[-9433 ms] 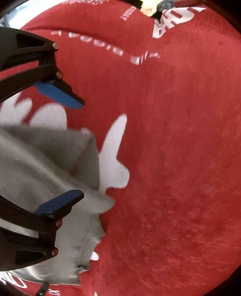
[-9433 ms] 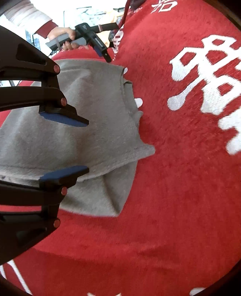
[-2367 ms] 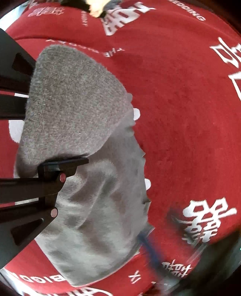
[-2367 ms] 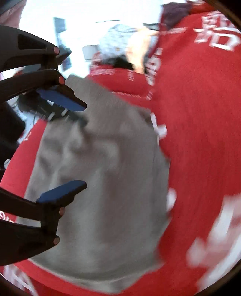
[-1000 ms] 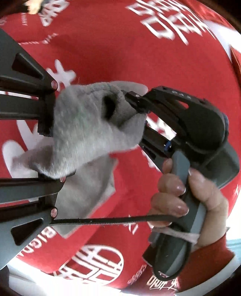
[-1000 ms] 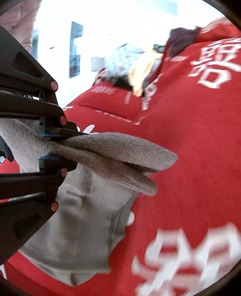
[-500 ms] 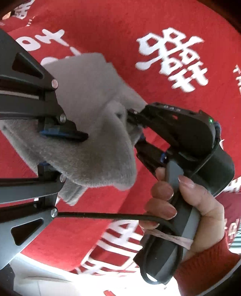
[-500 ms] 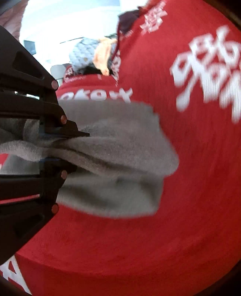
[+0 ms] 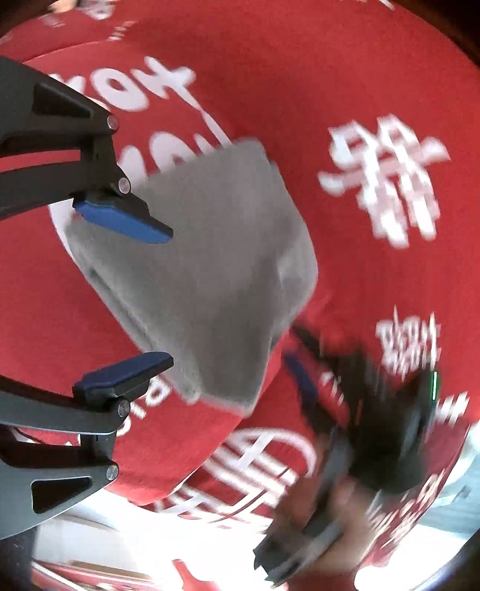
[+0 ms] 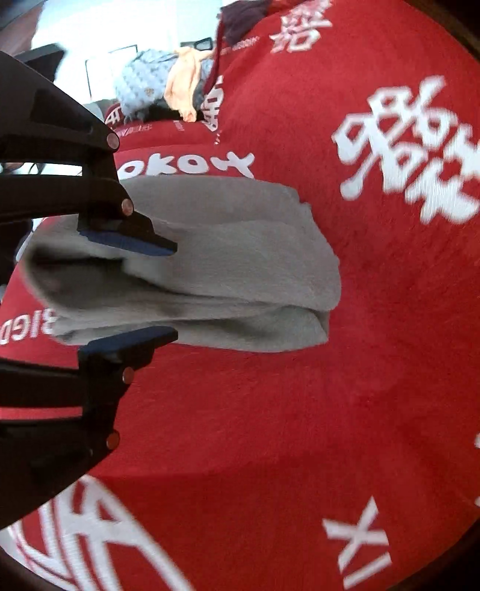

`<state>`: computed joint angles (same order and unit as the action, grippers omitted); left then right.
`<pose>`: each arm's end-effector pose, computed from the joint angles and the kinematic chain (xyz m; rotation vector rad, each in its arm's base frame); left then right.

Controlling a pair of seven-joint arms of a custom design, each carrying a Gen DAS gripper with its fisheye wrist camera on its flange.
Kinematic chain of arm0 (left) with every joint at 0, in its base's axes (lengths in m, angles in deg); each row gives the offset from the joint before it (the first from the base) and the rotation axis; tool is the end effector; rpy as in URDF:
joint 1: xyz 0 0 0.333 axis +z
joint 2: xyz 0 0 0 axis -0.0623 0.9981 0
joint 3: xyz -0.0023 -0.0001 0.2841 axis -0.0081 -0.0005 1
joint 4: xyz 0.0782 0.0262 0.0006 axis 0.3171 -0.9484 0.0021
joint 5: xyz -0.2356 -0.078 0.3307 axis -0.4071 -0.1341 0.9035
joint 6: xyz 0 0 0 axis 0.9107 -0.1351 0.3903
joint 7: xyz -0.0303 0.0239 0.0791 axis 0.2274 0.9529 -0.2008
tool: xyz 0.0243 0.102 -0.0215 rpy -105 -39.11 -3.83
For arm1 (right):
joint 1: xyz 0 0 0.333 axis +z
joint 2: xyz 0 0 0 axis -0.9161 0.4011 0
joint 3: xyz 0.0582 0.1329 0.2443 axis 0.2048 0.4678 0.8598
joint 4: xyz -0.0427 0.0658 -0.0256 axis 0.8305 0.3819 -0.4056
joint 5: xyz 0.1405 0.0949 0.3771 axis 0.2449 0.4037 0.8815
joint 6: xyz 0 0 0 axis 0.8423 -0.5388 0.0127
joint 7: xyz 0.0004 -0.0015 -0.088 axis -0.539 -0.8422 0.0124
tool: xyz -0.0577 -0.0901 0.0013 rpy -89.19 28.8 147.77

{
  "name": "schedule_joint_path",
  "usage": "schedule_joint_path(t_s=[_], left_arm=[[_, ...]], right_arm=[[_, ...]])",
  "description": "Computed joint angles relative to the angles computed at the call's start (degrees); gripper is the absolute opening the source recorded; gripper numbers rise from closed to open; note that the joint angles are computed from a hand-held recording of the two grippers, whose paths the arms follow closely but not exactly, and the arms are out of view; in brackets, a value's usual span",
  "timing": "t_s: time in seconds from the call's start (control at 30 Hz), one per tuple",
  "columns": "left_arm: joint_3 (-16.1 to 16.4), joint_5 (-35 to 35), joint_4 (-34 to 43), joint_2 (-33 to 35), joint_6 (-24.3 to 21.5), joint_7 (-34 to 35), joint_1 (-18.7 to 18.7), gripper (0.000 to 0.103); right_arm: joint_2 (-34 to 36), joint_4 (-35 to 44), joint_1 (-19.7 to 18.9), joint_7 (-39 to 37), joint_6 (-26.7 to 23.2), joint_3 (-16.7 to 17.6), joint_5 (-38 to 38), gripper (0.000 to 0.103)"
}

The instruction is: Fold small clothes

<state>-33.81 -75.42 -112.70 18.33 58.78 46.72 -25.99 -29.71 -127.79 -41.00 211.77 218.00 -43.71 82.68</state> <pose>0.5343 -0.4438 0.4881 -0.6535 2.9716 -0.6731 0.5019 0.3251 0.4077 -1.0307 2.3786 0.3609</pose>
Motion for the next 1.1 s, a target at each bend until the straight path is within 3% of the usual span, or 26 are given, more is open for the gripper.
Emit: schedule_joint_path(t_s=[0.07,0.17,0.27,0.3,0.33,0.47,0.6,0.67,0.7,0.77,0.9,1.0,1.07,1.1], left_arm=[[1.6,2.1,5.1,3.7,-1.6,-5.6,-0.6,0.062],[3.2,4.5,14.8,10.9,-6.4,-13.8,-1.3,0.062],[3.3,4.7,22.9,17.2,-11.2,-16.5,-1.2,0.062],[3.3,5.4,23.6,18.0,-11.5,-16.0,-1.4,0.062],[3.3,6.4,23.2,18.3,-11.1,-14.7,-1.6,0.062],[3.1,7.7,17.9,16.1,-10.7,-11.7,-1.0,0.062],[3.1,7.1,14.6,14.9,-12.8,-11.9,0.1,0.063],[3.0,6.7,13.3,14.1,-12.8,-12.2,0.5,0.063],[3.0,7.0,12.8,13.7,-12.3,-12.2,0.4,0.063],[3.1,7.4,12.6,13.6,-12.4,-12.5,0.2,0.063],[3.1,7.8,13.5,14.0,-13.5,-13.3,0.0,0.063],[3.2,8.3,13.7,14.0,-13.8,-13.6,-0.3,0.063],[3.2,8.5,14.1,14.3,-14.2,-14.1,-0.5,0.063],[3.3,8.7,14.6,14.6,-14.5,-14.4,-0.6,0.063]], right_arm=[[-2.2,-1.1,0.9,3.1,1.8,0.7,-3.7,0.043],[-3.5,-1.4,2.1,1.5,4.0,1.3,-3.3,0.043],[0.3,4.6,2.5,0.0,-5.0,1.3,-5.9,0.043],[1.6,6.2,2.5,-1.3,-8.2,1.3,-5.5,0.033],[3.0,7.4,2.4,-2.6,-9.2,1.4,-4.3,0.005],[3.3,5.8,3.3,-1.1,-5.6,1.8,-4.5,0.006],[0.8,-1.5,4.4,4.0,-3.4,2.6,-1.4,0.006],[-2.0,-7.8,5.2,6.8,4.9,3.3,4.2,0.006],[-3.0,-9.0,5.4,9.3,6.4,3.2,3.2,0.009],[-4.7,-9.0,4.9,14.0,3.5,2.8,-1.9,0.020],[-7.0,-7.9,3.1,18.6,2.8,2.4,-11.6,0.023],[-5.1,-5.1,2.4,15.3,3.4,1.1,-11.7,0.057],[-1.2,-1.8,2.6,9.5,3.0,0.4,-5.4,0.052],[0.4,-0.9,2.3,5.7,3.1,0.6,-0.2,0.026]])
